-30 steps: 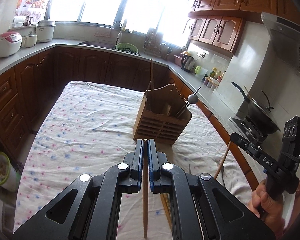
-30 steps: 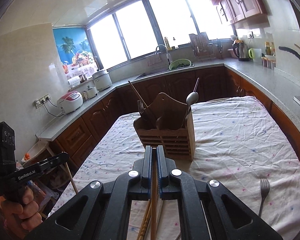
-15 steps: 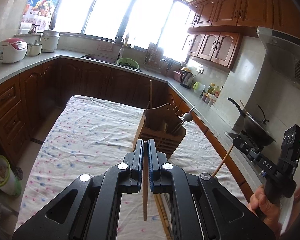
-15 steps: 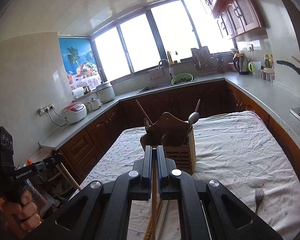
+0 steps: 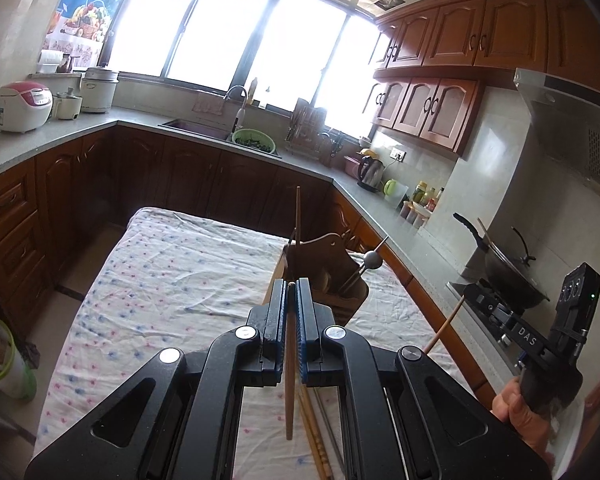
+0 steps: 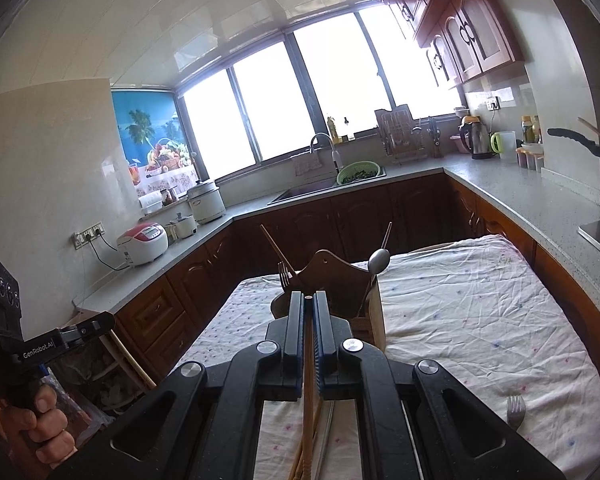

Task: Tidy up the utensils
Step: 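Lift both held chopsticks and carry them above the wooden holder, then lower the chopsticks into the holder and open both tools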

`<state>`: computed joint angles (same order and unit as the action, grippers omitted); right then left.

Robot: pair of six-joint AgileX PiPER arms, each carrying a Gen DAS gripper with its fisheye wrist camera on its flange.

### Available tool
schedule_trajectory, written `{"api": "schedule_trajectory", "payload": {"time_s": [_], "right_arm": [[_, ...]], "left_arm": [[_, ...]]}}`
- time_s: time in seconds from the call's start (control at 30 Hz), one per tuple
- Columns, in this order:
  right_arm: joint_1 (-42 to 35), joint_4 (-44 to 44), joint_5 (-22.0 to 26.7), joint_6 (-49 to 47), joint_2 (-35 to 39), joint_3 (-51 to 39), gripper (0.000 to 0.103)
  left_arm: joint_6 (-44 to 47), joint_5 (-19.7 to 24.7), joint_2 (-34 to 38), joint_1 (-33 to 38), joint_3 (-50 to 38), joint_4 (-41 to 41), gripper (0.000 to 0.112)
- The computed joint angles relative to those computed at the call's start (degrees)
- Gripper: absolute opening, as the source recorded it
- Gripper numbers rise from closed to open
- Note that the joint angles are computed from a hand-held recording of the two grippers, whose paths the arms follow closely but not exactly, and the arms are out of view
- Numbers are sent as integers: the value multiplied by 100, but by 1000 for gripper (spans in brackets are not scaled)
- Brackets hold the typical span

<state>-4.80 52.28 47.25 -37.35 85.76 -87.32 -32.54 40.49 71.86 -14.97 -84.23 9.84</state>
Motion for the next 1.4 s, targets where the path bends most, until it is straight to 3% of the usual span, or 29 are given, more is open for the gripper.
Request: {"api": "schedule_trajectory", "payload": {"time_s": [0.23, 0.47, 0.8, 0.9, 1.03, 1.23, 1.4], "right_arm": [[29, -39, -198, 223, 488, -844, 4], [185, -341, -404, 827, 1346, -2288, 4], [407, -1260, -534, 1975, 2863, -4704, 4], [493, -1499, -631, 2133, 3150, -5003, 4], [548, -1387, -935, 1916, 3187, -4596, 4], [563, -725, -1476, 1200, 3002, -3529, 4], [628, -119, -1911, 569, 2860, -2747, 4]], "left_arm": [[200, -50, 624, 145, -966, -64, 4], [551, 92, 1708, 350, -2668, -196, 4], [676, 931, 3881, 585, -5987, -268, 4], [588, 1236, 4524, 611, -6871, -221, 4], [288, 891, 4645, 654, -6470, -156, 4], [-190, -49, 4294, 621, -4874, 83, 4], [-323, -408, 4239, 577, -4319, 139, 4]]}}
